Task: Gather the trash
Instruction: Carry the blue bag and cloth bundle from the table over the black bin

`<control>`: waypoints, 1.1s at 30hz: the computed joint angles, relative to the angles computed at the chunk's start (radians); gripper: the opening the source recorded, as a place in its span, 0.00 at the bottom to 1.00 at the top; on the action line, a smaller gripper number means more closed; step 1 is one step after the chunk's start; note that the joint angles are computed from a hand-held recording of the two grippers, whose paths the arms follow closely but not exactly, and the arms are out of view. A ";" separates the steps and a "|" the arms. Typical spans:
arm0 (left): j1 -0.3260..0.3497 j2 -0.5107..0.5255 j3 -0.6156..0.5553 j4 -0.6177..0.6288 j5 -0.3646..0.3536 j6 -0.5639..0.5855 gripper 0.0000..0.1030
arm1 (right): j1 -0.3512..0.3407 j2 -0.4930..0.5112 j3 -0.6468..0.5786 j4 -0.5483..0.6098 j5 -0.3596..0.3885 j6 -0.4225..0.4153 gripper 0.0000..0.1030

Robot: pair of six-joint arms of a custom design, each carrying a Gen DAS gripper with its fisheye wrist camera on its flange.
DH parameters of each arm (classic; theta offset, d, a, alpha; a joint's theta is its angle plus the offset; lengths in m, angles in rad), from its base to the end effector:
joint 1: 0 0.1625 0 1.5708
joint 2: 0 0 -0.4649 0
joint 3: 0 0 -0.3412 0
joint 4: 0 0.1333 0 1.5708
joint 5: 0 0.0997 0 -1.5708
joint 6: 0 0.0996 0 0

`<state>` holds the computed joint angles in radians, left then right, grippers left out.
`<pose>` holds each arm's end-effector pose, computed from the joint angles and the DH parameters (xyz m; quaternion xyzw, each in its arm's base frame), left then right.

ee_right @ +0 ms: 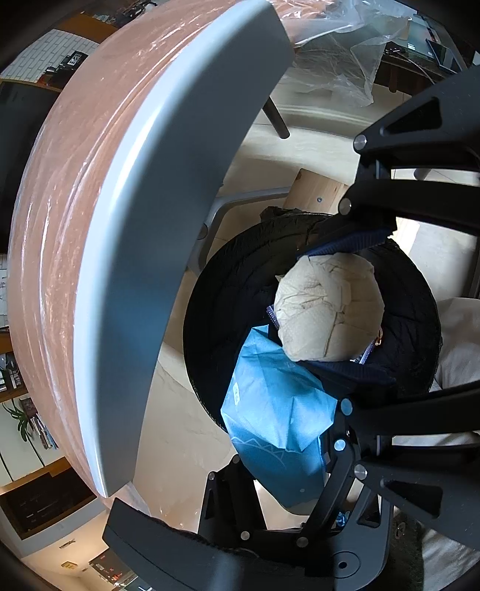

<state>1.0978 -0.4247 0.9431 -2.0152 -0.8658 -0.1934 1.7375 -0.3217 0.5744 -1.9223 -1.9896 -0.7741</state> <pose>-0.1946 -0.8146 0.1020 0.1433 0.9269 -0.0800 0.3374 0.2375 -0.8520 0.1435 0.4337 -0.8755 -0.0160 0.2126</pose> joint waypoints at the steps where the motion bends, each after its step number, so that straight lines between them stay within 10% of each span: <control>1: 0.002 0.001 -0.001 0.001 0.002 0.003 0.53 | 0.000 0.000 0.001 -0.001 -0.001 0.002 0.48; 33: 0.018 0.038 -0.065 0.092 0.024 -0.008 0.53 | -0.005 0.052 -0.064 0.025 -0.021 0.048 0.48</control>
<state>1.1156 -0.3869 0.8778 -1.9234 -0.8417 -0.2010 1.7324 -0.2693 0.5106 -1.8974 -2.0104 -0.7261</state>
